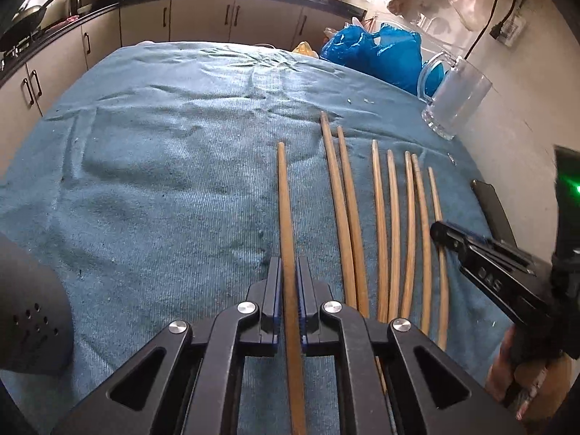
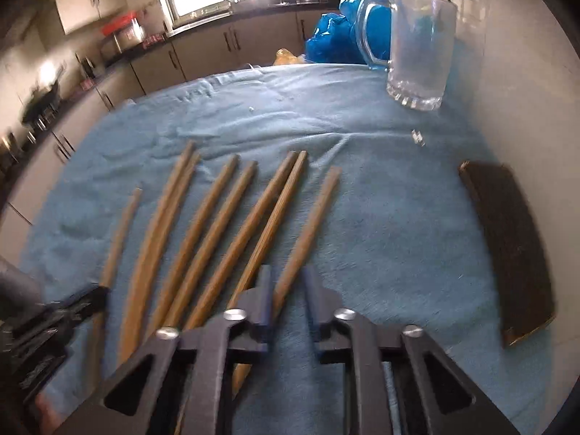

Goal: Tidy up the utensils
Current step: 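Close the left tool on a chopstick while the right tool grasps another chopstick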

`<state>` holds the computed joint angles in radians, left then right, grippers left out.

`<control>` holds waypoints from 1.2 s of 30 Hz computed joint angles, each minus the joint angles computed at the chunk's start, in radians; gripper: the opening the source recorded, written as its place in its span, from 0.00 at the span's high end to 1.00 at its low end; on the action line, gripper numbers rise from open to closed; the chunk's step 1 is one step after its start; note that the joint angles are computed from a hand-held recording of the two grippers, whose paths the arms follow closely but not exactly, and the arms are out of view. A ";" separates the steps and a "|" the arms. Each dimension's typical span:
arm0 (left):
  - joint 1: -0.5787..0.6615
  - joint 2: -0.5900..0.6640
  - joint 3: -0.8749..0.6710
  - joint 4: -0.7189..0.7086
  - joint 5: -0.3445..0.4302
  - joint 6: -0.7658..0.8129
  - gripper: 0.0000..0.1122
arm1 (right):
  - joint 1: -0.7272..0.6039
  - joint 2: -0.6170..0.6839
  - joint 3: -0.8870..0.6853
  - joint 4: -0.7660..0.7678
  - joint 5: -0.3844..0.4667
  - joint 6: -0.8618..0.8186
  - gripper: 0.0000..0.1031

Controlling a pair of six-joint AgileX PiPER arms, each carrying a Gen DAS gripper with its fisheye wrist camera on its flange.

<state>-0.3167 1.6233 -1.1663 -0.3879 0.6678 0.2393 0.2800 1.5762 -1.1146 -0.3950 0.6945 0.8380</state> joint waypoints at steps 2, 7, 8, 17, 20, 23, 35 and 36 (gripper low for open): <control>0.014 -0.014 0.014 -0.023 0.021 0.018 0.94 | 0.014 0.014 -0.019 -0.035 0.033 0.012 0.88; 0.083 -0.086 0.080 -0.107 0.133 0.097 0.94 | 0.020 -0.072 0.060 0.010 0.050 0.024 0.92; 0.106 -0.106 0.100 -0.134 0.164 0.121 0.94 | 0.028 -0.102 0.087 0.027 0.056 0.028 0.92; 0.310 -0.351 0.332 -0.216 0.388 0.305 0.94 | 0.186 -0.455 0.339 0.133 0.237 0.093 0.91; 0.312 -0.360 0.325 -0.197 0.422 0.302 0.94 | 0.261 -0.525 0.376 0.119 0.285 0.142 0.87; 0.277 -0.353 0.300 -0.162 0.414 0.246 0.94 | 0.232 -0.532 0.373 0.150 0.284 0.085 0.74; 0.082 -0.131 0.064 -0.016 0.351 0.010 0.94 | -0.007 -0.305 0.193 0.260 0.287 -0.236 0.71; 0.080 -0.114 0.046 -0.013 0.358 0.004 0.94 | -0.022 -0.289 0.179 0.269 0.290 -0.254 0.71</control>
